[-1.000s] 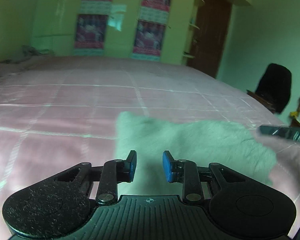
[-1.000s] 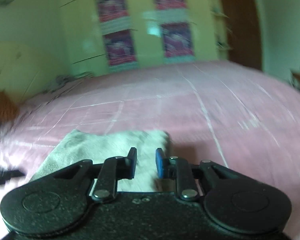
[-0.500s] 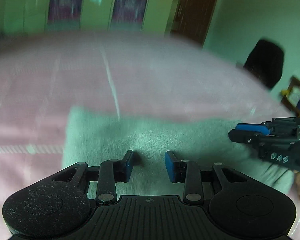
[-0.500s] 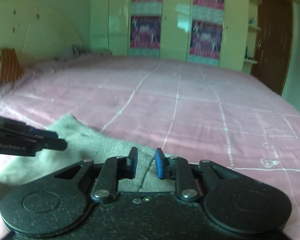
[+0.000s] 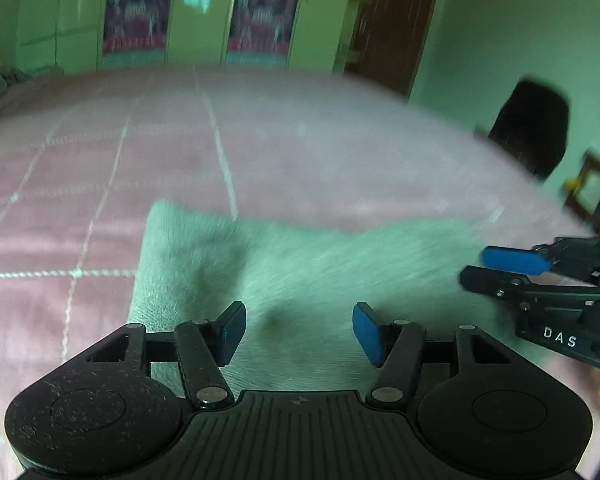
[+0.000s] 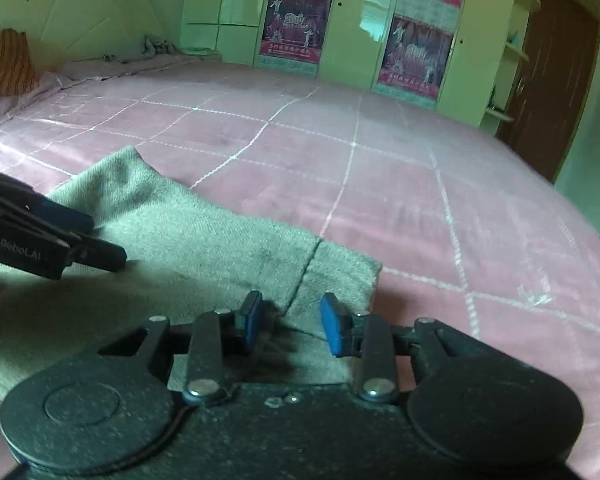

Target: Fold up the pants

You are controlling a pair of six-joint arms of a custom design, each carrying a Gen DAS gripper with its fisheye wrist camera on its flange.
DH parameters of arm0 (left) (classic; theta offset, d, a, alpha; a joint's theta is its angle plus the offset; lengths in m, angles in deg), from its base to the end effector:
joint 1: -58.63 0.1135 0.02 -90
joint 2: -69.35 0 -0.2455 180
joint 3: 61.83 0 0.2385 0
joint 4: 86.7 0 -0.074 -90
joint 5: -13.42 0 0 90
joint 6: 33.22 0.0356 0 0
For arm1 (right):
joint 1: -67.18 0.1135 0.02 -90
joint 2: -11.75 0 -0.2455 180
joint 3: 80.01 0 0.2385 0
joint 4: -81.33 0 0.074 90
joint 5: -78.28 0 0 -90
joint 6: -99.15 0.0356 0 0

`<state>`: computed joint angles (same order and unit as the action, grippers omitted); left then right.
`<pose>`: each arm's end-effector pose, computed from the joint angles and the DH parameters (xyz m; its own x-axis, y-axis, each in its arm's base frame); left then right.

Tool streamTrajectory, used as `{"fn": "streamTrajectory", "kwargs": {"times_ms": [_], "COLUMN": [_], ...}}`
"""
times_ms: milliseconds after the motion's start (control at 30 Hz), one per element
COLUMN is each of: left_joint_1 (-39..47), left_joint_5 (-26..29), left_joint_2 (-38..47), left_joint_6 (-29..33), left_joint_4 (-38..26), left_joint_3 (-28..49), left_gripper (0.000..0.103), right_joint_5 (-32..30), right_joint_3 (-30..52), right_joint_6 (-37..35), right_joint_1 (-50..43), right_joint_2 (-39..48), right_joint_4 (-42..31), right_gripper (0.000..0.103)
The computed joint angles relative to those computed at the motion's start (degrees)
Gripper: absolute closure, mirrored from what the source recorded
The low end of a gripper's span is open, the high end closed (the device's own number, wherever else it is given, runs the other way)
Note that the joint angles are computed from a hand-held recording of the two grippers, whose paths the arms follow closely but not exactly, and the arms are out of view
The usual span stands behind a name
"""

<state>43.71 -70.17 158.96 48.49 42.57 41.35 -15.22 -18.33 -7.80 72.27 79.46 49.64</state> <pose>0.3249 -0.0907 0.3489 -0.6269 0.0187 -0.7789 0.2541 0.9500 -0.1816 0.2495 0.0244 0.2486 -0.5431 -0.3405 -0.7675 -0.3084 0.9311 -0.1949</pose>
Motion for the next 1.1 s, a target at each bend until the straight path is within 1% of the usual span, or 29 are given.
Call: {"fn": "streamTrajectory", "kwargs": {"times_ms": [33, 67, 100, 133, 167, 200, 233, 267, 300, 367, 433, 467, 500, 533, 567, 600, 667, 767, 800, 867, 900, 1000, 1100], "left_joint_1": [-0.4, -1.0, -1.5, -1.8, -2.6, -3.1, -3.4, -3.4, -3.2, -3.1, -2.4, -2.8, -3.4, -3.4, -3.6, -3.8, -4.1, -4.4, -4.6, -5.9, -6.1, -6.1, -6.1], "left_joint_5": [-1.0, -1.7, -2.2, -2.6, -3.7, -5.1, -5.8, -6.1, -6.2, -6.8, -5.7, -5.9, -6.6, -7.2, -7.9, -8.3, -8.7, -9.1, -8.8, -10.4, -10.8, -10.7, -10.7], "left_joint_2": [-2.4, -2.8, -1.2, -1.3, -2.5, -3.3, -3.6, -6.0, -9.0, -12.9, -11.8, -12.6, -12.9, -12.2, -11.2, -11.3, -13.0, -15.4, -15.6, -15.9, -15.9, -15.9, -15.9], "left_joint_6": [-0.3, -0.2, 0.2, 0.8, 1.3, 0.9, 0.2, -0.6, -1.4, -2.5, -1.2, -0.1, 0.4, 0.2, -0.3, -0.6, -0.7, -0.6, -1.1, -1.5, -1.3, -1.5, -1.3], "left_joint_4": [0.0, -1.0, -3.1, -1.8, 0.0, -1.3, -2.9, -1.9, -0.3, 0.0, -3.0, -1.3, -0.2, -1.8, -4.1, -5.5, -5.9, -5.4, -4.3, -4.7, -5.0, -5.0, -4.8], "left_joint_3": [-2.2, -3.2, -2.6, -5.0, -7.3, -6.7, -5.1, -6.5, -8.8, -11.9, -12.4, -14.7, -15.7, -14.0, -11.4, -10.0, -10.6, -13.4, -14.7, -14.8, -14.5, -14.6, -14.8], "left_gripper": [0.043, 0.043, 0.043, 0.042, 0.042, 0.042, 0.042, 0.042, 0.042, 0.042, 0.042, 0.042, 0.041, 0.041, 0.041, 0.041, 0.041, 0.041, 0.041, 0.041, 0.041, 0.041, 0.041], "right_joint_5": [-1.9, -4.8, -6.1, -6.8, -5.7, -2.7, -1.5, -0.9, 0.1, -4.1, -6.6, -7.6, -7.9, -6.5, -6.2, -4.9, -1.5, -5.6, -5.6, -2.1, -2.4, -2.2, -1.7], "right_joint_3": [-0.2, -2.0, -3.5, -4.5, -4.6, -4.2, -6.3, -7.0, -5.1, -4.4, -5.8, -7.1, -7.6, -7.6, -9.5, -10.2, -7.6, -7.5, -7.8, -7.8, -9.2, -8.1, -8.5], "right_joint_6": [0.8, 1.5, 2.2, 1.8, 0.4, -1.0, -2.1, -2.6, -1.9, 0.3, 0.8, 0.8, -0.1, -1.2, -2.0, -2.1, -0.7, 1.3, 0.8, -0.9, -1.2, 0.2, -0.2], "right_joint_1": [-0.6, -1.6, -2.1, -2.5, -2.1, -1.0, -0.6, -0.1, 0.8, -1.2, -3.3, -4.3, -4.9, -4.6, -4.6, -3.5, -0.7, -2.0, -2.1, -0.9, -1.3, -0.9, -0.5], "right_joint_2": [-3.0, -7.1, -10.4, -11.9, -10.6, -7.4, -7.0, -8.1, -9.0, -13.8, -18.5, -19.6, -18.0, -14.3, -13.5, -14.1, -15.0, -19.6, -19.7, -15.5, -16.3, -16.5, -16.3], "right_joint_4": [-0.7, -0.8, -1.0, -1.5, -2.7, -4.4, -2.3, -1.8, -4.6, -6.7, -7.2, -7.2, -8.1, -8.7, -6.3, -5.1, -7.8, -8.8, -8.5, -10.2, -8.7, -9.5, -8.8], "right_gripper": [0.072, 0.072, 0.071, 0.071, 0.071, 0.07, 0.07, 0.07, 0.07, 0.069, 0.067, 0.066, 0.063, 0.062, 0.061, 0.061, 0.061, 0.058, 0.058, 0.057, 0.056, 0.054, 0.052]}}
